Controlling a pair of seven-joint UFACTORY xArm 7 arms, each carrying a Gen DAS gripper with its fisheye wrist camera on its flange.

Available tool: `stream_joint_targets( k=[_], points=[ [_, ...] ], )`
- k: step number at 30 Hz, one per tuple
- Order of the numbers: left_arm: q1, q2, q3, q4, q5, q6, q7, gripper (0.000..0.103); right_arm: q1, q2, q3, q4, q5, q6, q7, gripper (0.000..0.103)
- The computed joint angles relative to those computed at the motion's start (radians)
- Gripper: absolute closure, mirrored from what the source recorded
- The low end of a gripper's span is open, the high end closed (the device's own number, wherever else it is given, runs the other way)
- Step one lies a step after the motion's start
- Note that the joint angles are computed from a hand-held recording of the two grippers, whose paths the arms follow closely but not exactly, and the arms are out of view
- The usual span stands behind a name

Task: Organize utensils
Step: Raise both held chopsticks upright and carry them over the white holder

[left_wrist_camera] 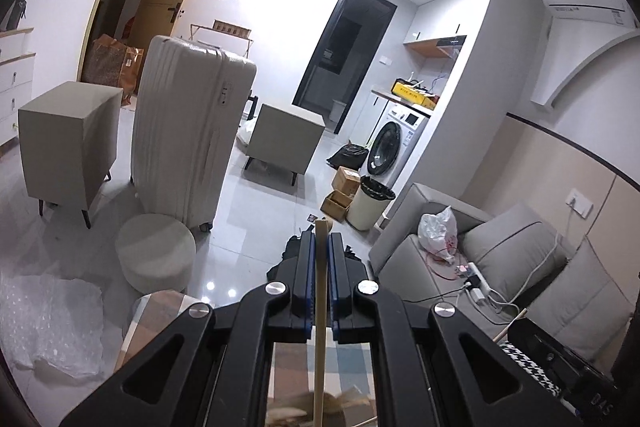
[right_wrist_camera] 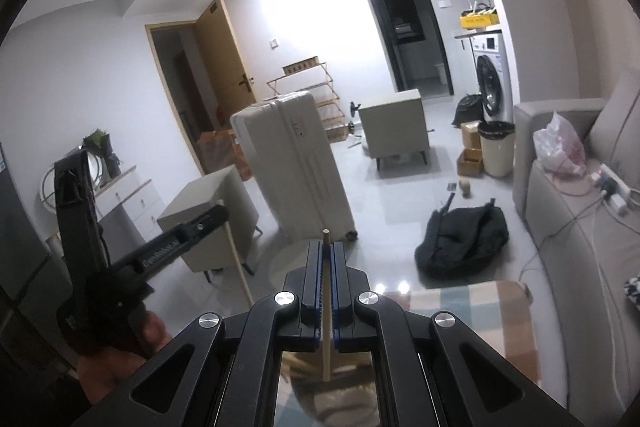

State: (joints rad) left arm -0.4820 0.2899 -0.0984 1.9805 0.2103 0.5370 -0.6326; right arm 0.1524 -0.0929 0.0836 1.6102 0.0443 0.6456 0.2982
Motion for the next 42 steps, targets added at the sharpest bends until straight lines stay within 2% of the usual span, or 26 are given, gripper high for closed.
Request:
stream_joint_targets(
  k=[8,16,22,33,42],
  points=[
    [-0.016,0.065,0.023,0.034,0.031,-0.012,0.000,0.101,0.000,0.064,-0.005,-0.010,0.013,-0.035,0.005,0.100],
    [-0.048,0.027,0.041,-0.057,0.117,-0.088,-0.018,0.101,-0.006,0.080,-0.011,-0.050,0.029,-0.041,0.003,0.100],
    [-0.047,0.019,0.031,-0.074,0.123,-0.105,0.015,0.101,-0.010,0.065,-0.013,-0.084,0.050,-0.044,-0.003,0.100],
    [-0.025,0.019,-0.003,-0.056,0.063,-0.069,0.134,0.101,-0.010,0.050,-0.012,-0.097,0.041,-0.018,-0.006,0.100],
    [0.010,-0.053,-0.038,-0.137,-0.034,-0.023,0.215,0.101,-0.006,0.046,-0.010,-0.108,0.052,0.001,-0.021,0.100]
  ],
)
